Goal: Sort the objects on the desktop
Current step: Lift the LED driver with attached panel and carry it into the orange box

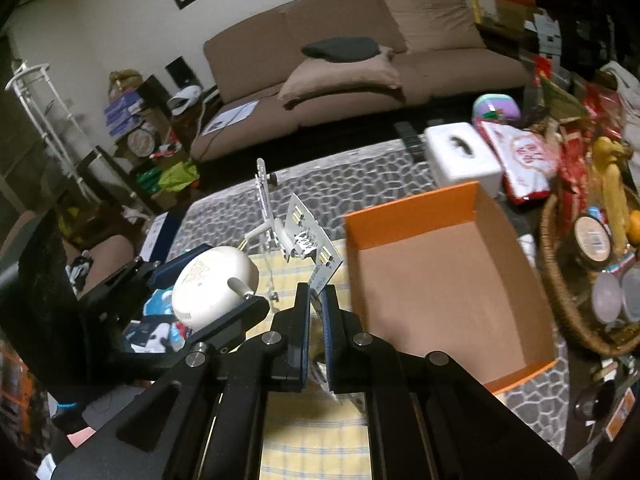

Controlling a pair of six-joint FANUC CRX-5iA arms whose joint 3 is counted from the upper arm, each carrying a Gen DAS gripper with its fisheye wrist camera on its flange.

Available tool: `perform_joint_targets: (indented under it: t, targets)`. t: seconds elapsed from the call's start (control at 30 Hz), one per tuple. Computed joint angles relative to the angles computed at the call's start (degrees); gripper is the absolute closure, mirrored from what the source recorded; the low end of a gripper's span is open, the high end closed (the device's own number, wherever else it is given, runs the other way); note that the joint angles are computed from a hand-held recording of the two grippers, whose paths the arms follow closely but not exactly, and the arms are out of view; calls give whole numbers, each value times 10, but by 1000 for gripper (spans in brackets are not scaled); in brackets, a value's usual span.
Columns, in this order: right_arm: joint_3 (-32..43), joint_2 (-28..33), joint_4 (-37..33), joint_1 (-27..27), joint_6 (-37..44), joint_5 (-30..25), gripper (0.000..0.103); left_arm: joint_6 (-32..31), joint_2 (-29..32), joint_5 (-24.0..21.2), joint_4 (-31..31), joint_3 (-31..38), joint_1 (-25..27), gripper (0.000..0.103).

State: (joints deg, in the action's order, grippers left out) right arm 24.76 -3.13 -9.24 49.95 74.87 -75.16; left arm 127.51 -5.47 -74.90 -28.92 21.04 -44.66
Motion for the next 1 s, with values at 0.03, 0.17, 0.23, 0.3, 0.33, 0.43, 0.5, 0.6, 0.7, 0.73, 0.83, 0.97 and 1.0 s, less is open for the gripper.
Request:
perform_joint_targets:
  t: [0.03, 0.17, 0.23, 0.3, 0.33, 0.43, 0.5, 0.6, 0.7, 0.73, 0.83, 0.97, 1.0]
  targets:
    - [1, 1, -4, -11, 6, -2, 98, -2, 8, 8, 7, 4, 4, 36]
    - [4, 6, -18, -54, 26, -10, 98, -18, 49, 28, 25, 34, 11, 36]
    - [9, 12, -26, -73, 35, -15, 98, -23, 66, 34, 31, 46, 13, 36]
    - [14, 20, -35, -92, 44, -18, 98, -30, 84, 40, 38, 60, 16, 36]
    - [18, 24, -38, -100, 47, -20, 98, -33, 92, 42, 42, 66, 17, 36]
    - [23, 35, -50, -123, 60, -21, 98, -42, 113, 52, 55, 76, 25, 36]
    - [25, 44, -60, -137, 67, -22, 98, -46, 127, 59, 64, 82, 30, 36]
    - [23, 55, -70, -152, 78, -23, 98, -51, 141, 66, 74, 81, 36, 36]
    - [17, 68, -82, -164, 84, -24, 97, -53, 147, 73, 82, 72, 39, 36]
    - [17, 73, -94, -172, 85, -27, 97, -52, 149, 74, 84, 70, 40, 36]
    - [12, 83, -111, -181, 87, -31, 97, -53, 153, 73, 87, 64, 44, 36]
    - [6, 94, -112, -182, 82, -38, 97, -58, 168, 67, 97, 64, 52, 36]
    - [3, 96, -108, -180, 80, -38, 97, -60, 173, 65, 99, 66, 53, 36]
